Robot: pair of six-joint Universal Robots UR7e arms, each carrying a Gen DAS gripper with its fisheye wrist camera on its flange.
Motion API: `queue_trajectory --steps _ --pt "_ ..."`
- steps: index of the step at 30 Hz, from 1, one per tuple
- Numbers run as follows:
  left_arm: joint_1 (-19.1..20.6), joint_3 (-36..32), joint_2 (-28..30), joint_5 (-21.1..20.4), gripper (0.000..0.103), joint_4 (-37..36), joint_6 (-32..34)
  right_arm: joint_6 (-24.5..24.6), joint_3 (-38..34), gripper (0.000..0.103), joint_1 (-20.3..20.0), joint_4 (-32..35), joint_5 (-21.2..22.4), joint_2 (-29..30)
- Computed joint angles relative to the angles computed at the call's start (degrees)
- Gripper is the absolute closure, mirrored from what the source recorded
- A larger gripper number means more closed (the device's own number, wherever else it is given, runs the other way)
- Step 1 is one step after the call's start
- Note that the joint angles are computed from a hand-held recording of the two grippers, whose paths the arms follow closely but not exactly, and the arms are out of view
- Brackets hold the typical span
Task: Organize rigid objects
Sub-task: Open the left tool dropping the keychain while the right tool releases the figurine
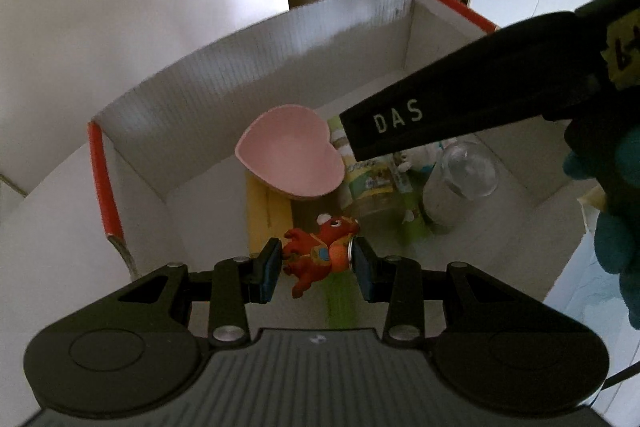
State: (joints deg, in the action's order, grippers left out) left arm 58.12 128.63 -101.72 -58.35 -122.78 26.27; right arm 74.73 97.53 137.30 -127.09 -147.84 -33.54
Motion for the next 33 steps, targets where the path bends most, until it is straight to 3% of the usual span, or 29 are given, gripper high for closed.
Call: queue_trajectory --steps 23,30,33 --pt "0.64 -3.46 4.08 1.96 0.063 7.06 -5.09 -0.66 0.71 0.023 -1.07 -2.44 1.11 0.45" --pt "0.18 -3.13 3.09 0.74 0.045 5.91 -4.64 -0.72 0.6 0.021 -0.24 -2.53 0.8 0.18" --pt "-0.23 -2.68 2.16 0.31 0.042 5.47 -4.5 -0.46 0.41 0.021 0.27 -1.89 0.65 0.11"
